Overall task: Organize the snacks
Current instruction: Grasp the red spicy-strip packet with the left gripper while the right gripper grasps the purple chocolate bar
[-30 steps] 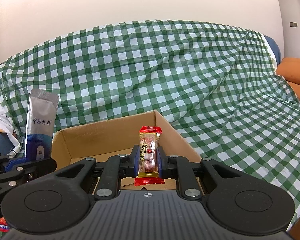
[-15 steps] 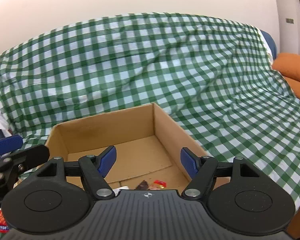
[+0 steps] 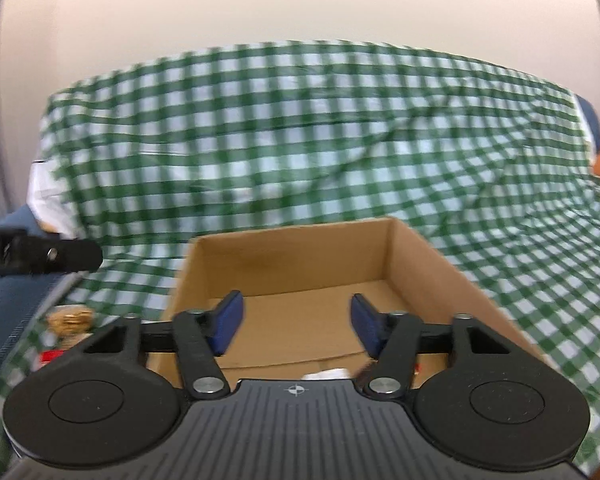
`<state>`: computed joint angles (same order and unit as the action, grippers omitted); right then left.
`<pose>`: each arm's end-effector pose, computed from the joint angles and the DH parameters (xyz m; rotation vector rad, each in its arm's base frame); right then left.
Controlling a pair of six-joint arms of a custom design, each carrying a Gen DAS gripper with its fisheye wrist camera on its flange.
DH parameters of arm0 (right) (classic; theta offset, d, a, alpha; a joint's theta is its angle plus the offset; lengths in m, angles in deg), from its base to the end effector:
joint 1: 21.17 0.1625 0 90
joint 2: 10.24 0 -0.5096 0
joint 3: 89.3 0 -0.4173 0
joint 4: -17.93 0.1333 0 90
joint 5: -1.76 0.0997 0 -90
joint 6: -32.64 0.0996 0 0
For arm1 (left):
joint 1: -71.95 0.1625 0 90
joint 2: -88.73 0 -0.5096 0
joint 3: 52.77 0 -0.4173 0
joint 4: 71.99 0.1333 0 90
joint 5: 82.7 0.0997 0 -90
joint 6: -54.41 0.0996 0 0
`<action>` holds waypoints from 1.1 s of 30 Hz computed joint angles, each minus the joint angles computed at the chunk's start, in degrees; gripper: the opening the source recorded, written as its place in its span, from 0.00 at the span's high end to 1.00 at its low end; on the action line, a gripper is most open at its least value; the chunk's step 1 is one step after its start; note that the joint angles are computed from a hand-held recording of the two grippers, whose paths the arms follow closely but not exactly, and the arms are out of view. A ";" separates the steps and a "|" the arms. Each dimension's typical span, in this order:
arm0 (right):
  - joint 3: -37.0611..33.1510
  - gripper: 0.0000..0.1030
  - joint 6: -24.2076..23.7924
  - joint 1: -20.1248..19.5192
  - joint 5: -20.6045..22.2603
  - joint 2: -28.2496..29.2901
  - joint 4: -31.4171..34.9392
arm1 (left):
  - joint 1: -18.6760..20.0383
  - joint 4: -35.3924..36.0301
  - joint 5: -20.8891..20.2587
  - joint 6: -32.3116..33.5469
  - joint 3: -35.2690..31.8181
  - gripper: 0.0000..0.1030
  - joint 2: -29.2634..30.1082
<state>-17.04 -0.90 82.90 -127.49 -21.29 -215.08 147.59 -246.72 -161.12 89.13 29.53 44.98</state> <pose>0.2606 -0.7508 -0.0179 0.2227 -1.9130 1.4601 -0.0583 -0.8459 0.2592 0.9830 2.4251 -1.0502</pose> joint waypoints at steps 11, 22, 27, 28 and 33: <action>2.73 0.87 -1.54 0.54 13.77 -0.02 10.31 | 5.22 22.20 11.50 -27.55 -13.11 0.88 1.70; -5.66 0.86 3.18 1.26 14.30 3.72 36.20 | 4.94 36.93 19.03 -30.94 -17.66 0.46 5.02; -10.21 0.81 10.14 0.84 11.94 5.43 46.67 | 4.52 40.54 22.41 -31.70 -19.80 0.35 7.31; -10.94 0.79 11.18 0.71 11.77 5.72 48.29 | 4.45 41.38 22.96 -31.83 -20.30 0.33 7.69; -13.98 0.65 13.67 0.39 11.61 7.16 52.69 | 4.03 44.75 26.87 -31.51 -22.83 0.31 10.22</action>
<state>-31.02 12.77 83.29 -115.88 -14.13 -162.39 151.61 -201.97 -134.25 57.62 6.70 55.20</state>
